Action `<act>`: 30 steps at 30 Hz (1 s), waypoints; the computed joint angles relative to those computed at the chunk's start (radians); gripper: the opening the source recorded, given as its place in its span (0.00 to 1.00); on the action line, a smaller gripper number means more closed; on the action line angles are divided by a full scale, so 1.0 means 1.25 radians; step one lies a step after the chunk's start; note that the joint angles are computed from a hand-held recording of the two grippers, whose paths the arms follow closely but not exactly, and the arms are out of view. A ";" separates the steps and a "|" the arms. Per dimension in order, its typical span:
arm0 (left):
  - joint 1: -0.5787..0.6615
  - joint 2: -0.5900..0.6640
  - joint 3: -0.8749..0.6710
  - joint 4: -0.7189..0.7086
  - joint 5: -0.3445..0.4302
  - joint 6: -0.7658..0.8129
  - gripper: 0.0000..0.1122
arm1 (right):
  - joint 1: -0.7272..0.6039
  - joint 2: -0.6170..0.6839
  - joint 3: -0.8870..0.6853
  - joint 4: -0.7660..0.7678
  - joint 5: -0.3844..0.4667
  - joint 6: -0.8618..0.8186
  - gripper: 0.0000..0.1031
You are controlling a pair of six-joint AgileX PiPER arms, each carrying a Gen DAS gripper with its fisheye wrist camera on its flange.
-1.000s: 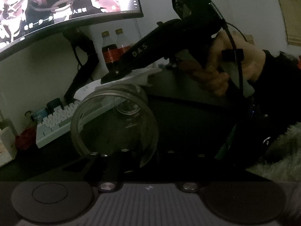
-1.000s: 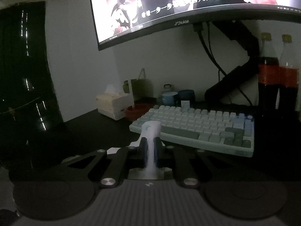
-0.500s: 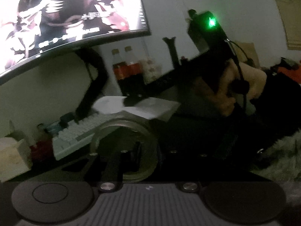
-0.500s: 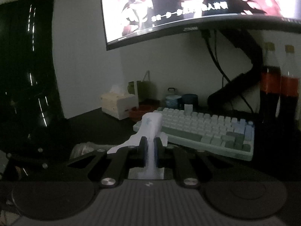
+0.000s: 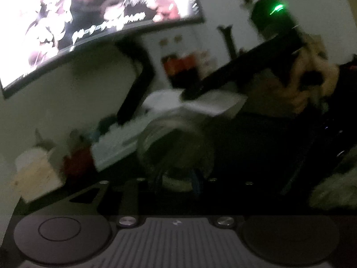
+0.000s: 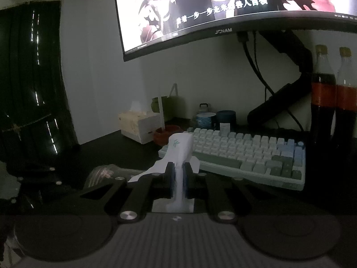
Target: Clean container
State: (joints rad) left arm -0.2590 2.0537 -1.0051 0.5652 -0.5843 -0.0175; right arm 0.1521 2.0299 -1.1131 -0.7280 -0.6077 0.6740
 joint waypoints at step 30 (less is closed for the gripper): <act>-0.079 0.076 -0.048 -0.065 -0.002 0.072 0.13 | -0.022 -0.049 0.120 0.033 -0.091 -0.021 0.11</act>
